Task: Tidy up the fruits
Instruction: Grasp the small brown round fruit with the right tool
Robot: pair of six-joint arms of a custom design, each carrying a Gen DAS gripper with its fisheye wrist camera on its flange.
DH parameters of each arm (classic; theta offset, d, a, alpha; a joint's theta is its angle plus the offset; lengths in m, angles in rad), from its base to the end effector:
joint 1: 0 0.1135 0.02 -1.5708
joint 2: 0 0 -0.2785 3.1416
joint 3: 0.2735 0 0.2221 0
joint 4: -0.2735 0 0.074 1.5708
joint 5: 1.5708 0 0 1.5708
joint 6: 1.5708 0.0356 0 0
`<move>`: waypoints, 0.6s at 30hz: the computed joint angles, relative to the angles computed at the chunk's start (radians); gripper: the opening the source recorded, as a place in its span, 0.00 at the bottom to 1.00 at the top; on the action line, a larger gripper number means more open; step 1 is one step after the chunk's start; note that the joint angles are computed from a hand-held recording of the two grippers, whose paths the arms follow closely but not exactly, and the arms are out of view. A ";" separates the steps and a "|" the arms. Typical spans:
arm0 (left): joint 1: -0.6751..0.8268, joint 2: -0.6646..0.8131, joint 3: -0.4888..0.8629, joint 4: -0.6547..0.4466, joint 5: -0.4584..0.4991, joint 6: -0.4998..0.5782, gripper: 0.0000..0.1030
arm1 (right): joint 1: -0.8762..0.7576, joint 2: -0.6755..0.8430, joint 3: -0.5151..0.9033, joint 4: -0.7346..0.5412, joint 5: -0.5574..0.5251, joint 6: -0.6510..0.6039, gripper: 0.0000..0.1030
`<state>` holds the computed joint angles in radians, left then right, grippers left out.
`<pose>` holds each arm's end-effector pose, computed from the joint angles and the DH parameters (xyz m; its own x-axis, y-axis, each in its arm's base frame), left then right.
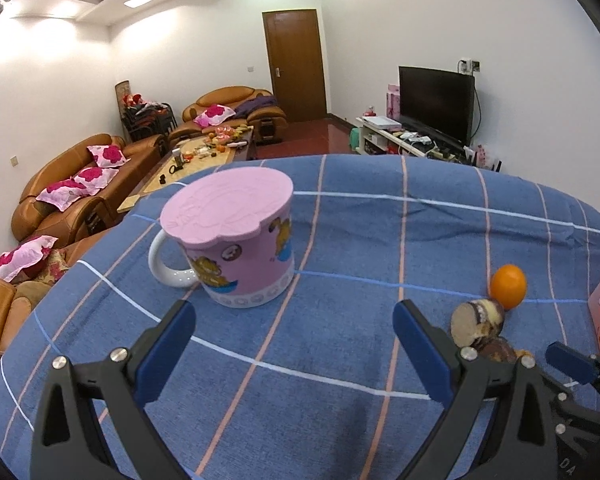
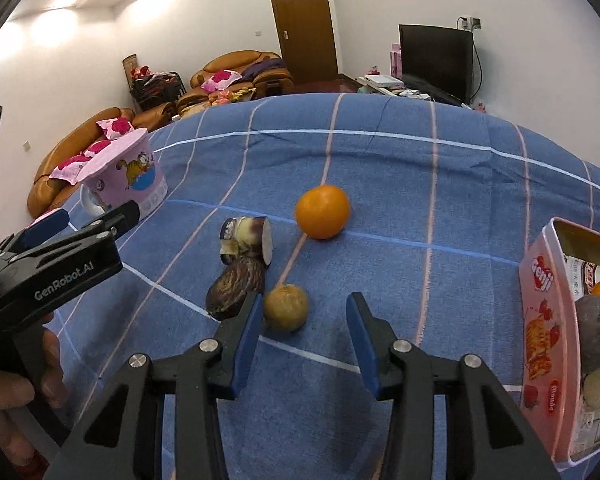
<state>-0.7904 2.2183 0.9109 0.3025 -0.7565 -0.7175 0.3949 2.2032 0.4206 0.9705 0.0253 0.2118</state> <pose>0.2672 -0.2352 0.0605 -0.6170 -0.0564 -0.7849 -0.1962 0.9770 0.0840 0.2530 0.1045 0.0369 -0.7324 -0.0776 -0.6765 -0.2195 0.9674 0.1267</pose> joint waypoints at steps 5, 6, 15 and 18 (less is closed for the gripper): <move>0.007 -0.016 -0.020 0.021 0.020 0.001 0.98 | -0.002 0.013 0.052 -0.081 -0.059 -0.026 0.44; 0.012 -0.020 -0.030 0.032 0.025 0.004 0.98 | 0.004 0.019 0.064 -0.095 -0.060 -0.025 0.44; 0.008 -0.001 -0.015 0.037 0.037 0.034 0.98 | 0.021 0.023 0.090 -0.109 -0.049 0.004 0.44; 0.007 -0.002 -0.015 0.042 0.042 0.040 0.98 | 0.023 0.024 0.090 -0.106 -0.048 0.006 0.44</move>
<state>-0.7838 2.2164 0.8960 0.3446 -0.7141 -0.6775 0.4175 2.2270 0.5111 0.8645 -0.0230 0.2182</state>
